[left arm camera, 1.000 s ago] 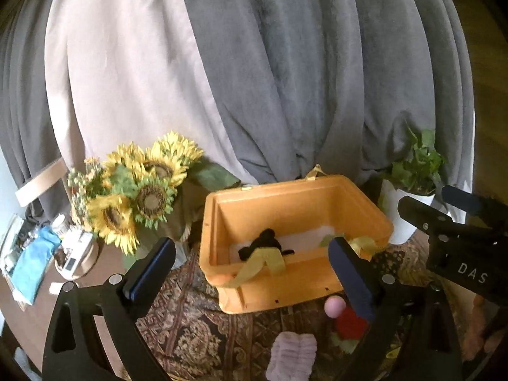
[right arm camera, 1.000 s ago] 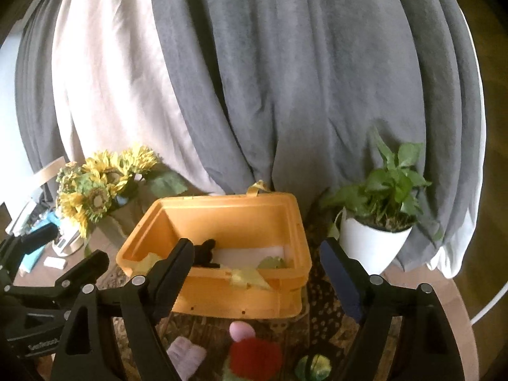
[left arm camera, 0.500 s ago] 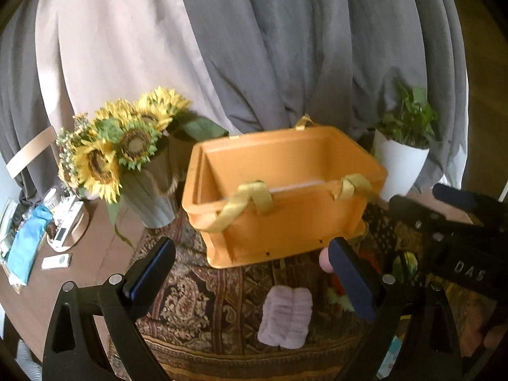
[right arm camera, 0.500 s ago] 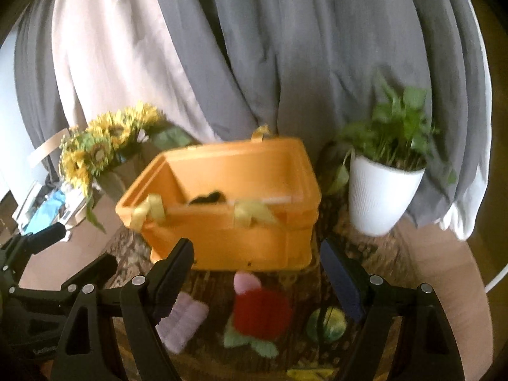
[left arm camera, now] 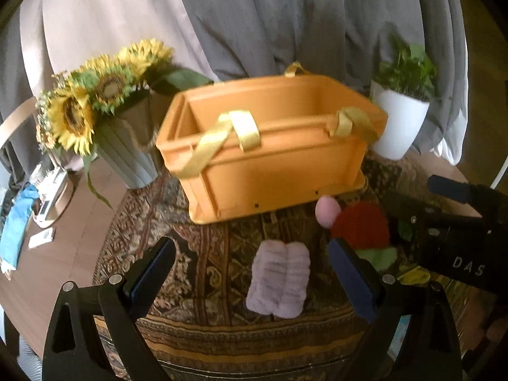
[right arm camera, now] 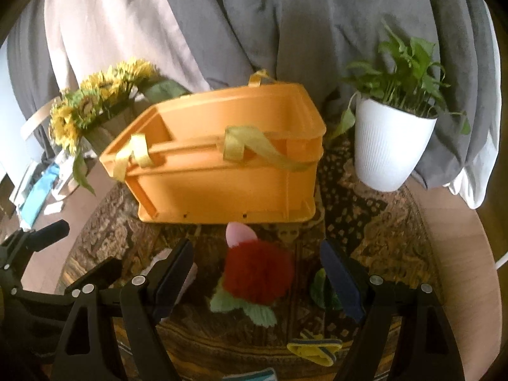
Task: Organize soft objects
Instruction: 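Grasp the lavender towel with the left tool while the right tool grasps the red fluffy plush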
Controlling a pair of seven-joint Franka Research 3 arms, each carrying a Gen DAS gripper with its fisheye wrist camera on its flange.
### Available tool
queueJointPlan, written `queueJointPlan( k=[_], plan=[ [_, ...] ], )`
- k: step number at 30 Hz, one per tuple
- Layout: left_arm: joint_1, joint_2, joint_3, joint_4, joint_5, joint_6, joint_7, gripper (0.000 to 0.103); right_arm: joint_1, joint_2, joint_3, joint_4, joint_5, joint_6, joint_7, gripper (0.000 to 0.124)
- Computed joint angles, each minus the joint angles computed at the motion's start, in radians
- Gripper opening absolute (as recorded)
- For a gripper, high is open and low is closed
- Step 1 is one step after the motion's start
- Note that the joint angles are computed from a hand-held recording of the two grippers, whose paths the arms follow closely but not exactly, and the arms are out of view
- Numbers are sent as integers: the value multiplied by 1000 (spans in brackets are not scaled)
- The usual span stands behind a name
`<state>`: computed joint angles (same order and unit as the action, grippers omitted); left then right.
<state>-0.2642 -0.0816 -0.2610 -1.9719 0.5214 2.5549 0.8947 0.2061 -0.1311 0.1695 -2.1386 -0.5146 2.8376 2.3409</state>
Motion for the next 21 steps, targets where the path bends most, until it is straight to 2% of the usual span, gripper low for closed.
queueJointPlan(
  k=[10, 21],
  plan=[
    [-10, 32, 6, -25, -80, -8, 62, 98, 38, 50, -30, 6, 104, -23, -108, 82],
    [-17, 106, 13, 13, -183, -43, 141, 98, 78, 125, -69, 50, 215, -55, -214, 82]
  ],
)
